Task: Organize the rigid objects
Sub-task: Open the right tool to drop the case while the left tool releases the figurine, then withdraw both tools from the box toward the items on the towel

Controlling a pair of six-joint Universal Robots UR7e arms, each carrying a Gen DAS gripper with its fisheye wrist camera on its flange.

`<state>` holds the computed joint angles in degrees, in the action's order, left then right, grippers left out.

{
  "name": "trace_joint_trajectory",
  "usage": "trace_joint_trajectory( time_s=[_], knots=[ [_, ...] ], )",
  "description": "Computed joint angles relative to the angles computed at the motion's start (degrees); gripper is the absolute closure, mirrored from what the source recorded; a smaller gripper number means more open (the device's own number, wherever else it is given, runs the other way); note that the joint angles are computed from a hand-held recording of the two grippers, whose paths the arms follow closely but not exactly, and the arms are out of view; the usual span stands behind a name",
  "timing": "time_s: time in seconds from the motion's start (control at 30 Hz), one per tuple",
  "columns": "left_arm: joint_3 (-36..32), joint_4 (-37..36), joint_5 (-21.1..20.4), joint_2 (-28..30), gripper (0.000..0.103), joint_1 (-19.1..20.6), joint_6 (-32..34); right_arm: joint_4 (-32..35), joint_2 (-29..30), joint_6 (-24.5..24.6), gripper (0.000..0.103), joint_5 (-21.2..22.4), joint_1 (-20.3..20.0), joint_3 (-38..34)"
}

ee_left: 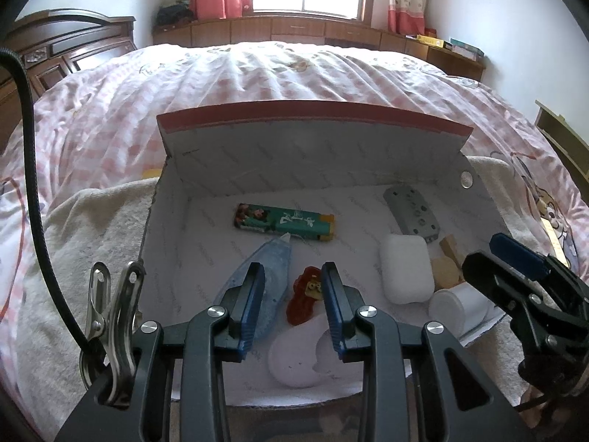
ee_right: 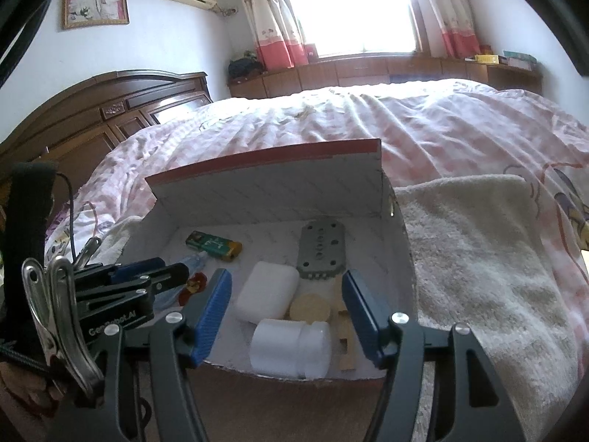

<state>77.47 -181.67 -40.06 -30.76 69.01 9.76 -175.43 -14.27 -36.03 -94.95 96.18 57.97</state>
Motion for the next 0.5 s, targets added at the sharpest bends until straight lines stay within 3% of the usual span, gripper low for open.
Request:
trace_joint_trajectory(
  time_s=[0.5],
  knots=[
    [0.9,1.9,0.3,-0.6,0.071,-0.4,-1.5,-0.9,-2.3,1.3,0.037,0.1,-0.4,4.0]
  ],
)
